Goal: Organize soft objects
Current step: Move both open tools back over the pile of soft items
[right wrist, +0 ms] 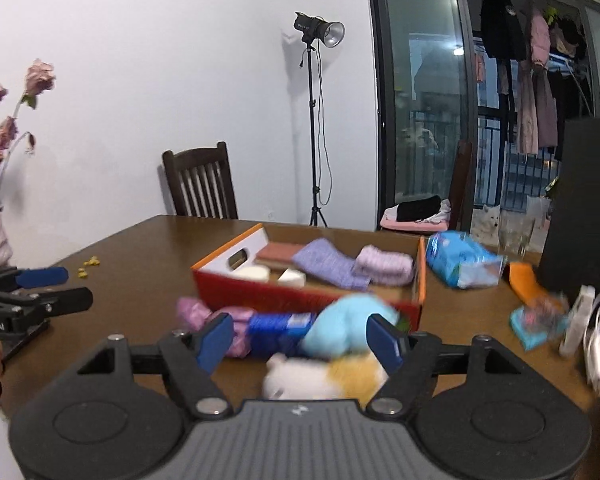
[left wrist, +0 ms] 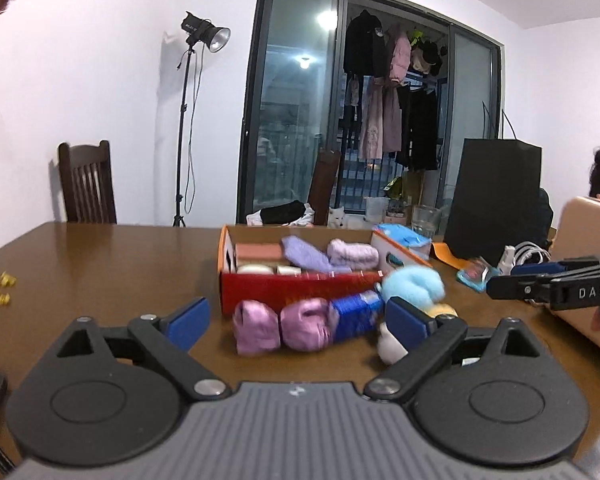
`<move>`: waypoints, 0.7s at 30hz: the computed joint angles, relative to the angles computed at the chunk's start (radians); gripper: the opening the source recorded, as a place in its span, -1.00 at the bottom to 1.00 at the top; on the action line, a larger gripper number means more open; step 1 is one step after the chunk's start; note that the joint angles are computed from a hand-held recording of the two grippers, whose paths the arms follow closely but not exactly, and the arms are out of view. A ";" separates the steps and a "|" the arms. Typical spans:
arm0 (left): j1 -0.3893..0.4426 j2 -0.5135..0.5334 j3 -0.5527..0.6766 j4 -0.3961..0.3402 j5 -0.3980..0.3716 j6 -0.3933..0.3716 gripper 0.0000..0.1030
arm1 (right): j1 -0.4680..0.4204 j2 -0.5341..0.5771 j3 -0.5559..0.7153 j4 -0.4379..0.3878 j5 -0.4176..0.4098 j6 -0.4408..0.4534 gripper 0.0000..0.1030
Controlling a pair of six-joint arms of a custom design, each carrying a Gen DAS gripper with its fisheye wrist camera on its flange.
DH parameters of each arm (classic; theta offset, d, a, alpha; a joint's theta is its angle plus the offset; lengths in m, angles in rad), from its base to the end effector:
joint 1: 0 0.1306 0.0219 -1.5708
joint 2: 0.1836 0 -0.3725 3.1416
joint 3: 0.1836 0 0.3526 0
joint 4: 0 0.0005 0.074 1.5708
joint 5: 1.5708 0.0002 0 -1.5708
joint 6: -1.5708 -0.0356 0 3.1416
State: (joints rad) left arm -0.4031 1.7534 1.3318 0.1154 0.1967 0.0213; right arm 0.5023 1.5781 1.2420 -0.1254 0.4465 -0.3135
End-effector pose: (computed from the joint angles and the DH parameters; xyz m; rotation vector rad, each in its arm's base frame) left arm 0.5313 -0.2347 0.3011 0.4937 1.8332 -0.4748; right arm 0.4637 0.2366 0.3326 0.0900 1.9828 0.0734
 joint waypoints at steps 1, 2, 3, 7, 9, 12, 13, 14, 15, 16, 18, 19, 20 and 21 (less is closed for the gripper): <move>-0.002 -0.024 -0.050 0.024 -0.004 -0.001 0.89 | 0.023 -0.008 -0.029 0.019 0.023 -0.017 0.42; -0.004 -0.044 -0.092 0.043 -0.011 0.006 0.91 | 0.048 -0.013 -0.053 0.029 0.055 -0.038 0.42; -0.005 -0.061 -0.134 0.064 -0.011 0.014 0.94 | 0.072 -0.018 -0.074 0.036 0.085 -0.054 0.43; -0.007 -0.087 -0.208 0.068 0.023 0.016 0.94 | 0.157 -0.033 -0.154 0.080 0.138 -0.123 0.50; -0.009 -0.079 -0.203 0.056 0.033 0.009 0.94 | 0.179 -0.034 -0.172 0.089 0.135 -0.151 0.49; -0.017 -0.061 -0.180 0.052 0.018 0.016 0.94 | 0.189 -0.025 -0.174 0.087 0.149 -0.151 0.49; -0.018 -0.057 -0.176 0.053 0.018 0.018 0.94 | 0.187 -0.019 -0.168 0.080 0.165 -0.159 0.49; -0.018 -0.053 -0.172 0.053 0.020 0.020 0.94 | 0.183 -0.012 -0.163 0.072 0.179 -0.171 0.49; -0.018 -0.048 -0.167 0.049 0.022 0.021 0.94 | 0.178 -0.007 -0.162 0.072 0.189 -0.177 0.49; -0.016 -0.044 -0.167 0.047 0.023 0.022 0.94 | 0.171 -0.001 -0.162 0.080 0.192 -0.179 0.49; -0.016 -0.025 -0.150 0.026 0.022 0.022 0.94 | 0.152 0.017 -0.162 0.106 0.196 -0.166 0.49; -0.017 -0.012 -0.137 0.014 0.019 0.021 0.94 | 0.139 0.030 -0.161 0.125 0.199 -0.142 0.49; -0.020 0.002 -0.122 0.002 0.014 0.018 0.94 | 0.123 0.045 -0.150 0.127 0.207 -0.122 0.49; -0.021 0.015 -0.108 -0.007 0.012 0.015 0.94 | 0.109 0.060 -0.133 0.109 0.221 -0.119 0.49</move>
